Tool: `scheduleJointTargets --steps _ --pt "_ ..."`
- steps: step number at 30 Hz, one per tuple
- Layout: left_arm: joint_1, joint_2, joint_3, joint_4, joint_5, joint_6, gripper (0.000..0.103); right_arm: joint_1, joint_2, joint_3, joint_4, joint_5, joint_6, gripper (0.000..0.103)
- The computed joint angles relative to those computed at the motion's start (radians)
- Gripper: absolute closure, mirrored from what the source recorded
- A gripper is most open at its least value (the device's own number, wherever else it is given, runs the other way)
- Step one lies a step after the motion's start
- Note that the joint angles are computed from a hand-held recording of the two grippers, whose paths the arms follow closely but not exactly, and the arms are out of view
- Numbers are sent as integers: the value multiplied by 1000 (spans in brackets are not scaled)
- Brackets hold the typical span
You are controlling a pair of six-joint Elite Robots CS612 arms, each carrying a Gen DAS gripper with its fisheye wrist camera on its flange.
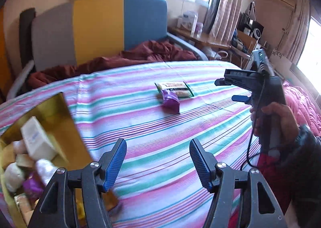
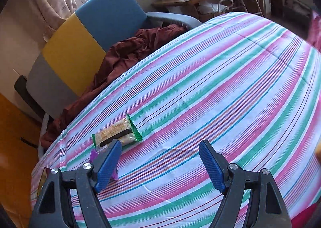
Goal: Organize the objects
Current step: 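Move both tools back toward the purple packet and cracker packet, then grasp the purple snack packet with the left tool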
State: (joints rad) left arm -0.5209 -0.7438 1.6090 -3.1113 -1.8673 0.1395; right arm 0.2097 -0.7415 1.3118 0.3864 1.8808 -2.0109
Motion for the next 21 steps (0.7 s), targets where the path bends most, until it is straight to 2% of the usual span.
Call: scheduleJointTargets --steps 4,6,7,10,12,16,21 --pt "-26 38 -76 100 15 -21 37 -2 -3 5 -19 -29 -14 22" --pt "-40 58 -110 123 36 -24 33 -2 -2 3 -20 -43 -20 21" --pt "-43 71 -133 145 35 -29 27 -4 -1 3 -21 -54 -21 21" --pt "-47 112 -210 242 0 -104 24 -11 -2 8 -32 -92 -12 21" --pt "-52 140 -253 259 9 -163 24 -14 -3 13 -45 -110 -9 20" --pt "-68 197 -345 276 66 -223 24 -17 -9 22 -69 -134 -14 19" --pt "-75 251 -439 321 62 -229 25 -24 -9 26 -83 -170 -17 18"
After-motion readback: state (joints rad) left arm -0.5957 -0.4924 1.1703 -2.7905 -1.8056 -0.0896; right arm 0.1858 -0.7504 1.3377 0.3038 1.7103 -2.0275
